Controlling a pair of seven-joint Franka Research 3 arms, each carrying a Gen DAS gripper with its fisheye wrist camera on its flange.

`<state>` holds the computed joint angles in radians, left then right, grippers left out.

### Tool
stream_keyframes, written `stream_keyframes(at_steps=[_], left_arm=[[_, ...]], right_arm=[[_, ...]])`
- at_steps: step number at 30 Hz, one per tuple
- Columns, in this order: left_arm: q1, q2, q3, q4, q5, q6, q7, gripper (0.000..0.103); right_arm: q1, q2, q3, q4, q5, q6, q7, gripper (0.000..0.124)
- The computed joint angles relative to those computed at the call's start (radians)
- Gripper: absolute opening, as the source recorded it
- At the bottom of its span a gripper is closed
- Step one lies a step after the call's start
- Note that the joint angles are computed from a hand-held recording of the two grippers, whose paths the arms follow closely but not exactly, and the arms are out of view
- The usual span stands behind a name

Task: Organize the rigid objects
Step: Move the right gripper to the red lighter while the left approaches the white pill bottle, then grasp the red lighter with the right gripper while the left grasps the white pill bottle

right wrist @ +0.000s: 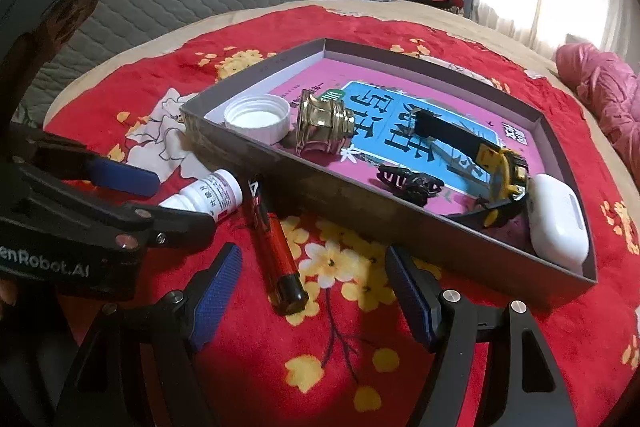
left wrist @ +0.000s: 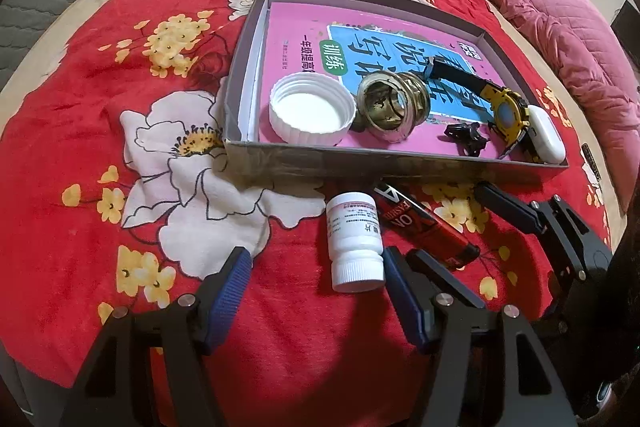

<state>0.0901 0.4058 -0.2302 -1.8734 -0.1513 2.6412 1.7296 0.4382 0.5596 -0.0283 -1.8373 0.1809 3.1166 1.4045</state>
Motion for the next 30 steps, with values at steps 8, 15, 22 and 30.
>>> stream_keyframes(at_steps=[8,15,22,30], left_arm=[[-0.001,0.004,0.000,0.003,0.007,0.001,0.004,0.067],[0.000,0.011,0.002,0.012,0.013,0.000,-0.001,0.067],[-0.014,0.027,0.012,0.029,0.041,-0.004,-0.033,0.067],[-0.052,0.050,0.038,0.055,0.129,0.003,-0.095,0.067]], right_arm=[[-0.019,0.026,0.033,0.043,0.006,-0.023,-0.023,0.068],[-0.060,0.044,0.092,0.073,0.023,-0.044,-0.075,0.043],[-0.072,0.035,0.105,0.058,0.048,-0.043,-0.096,0.017],[-0.072,-0.006,0.087,0.003,0.071,-0.046,-0.073,0.014]])
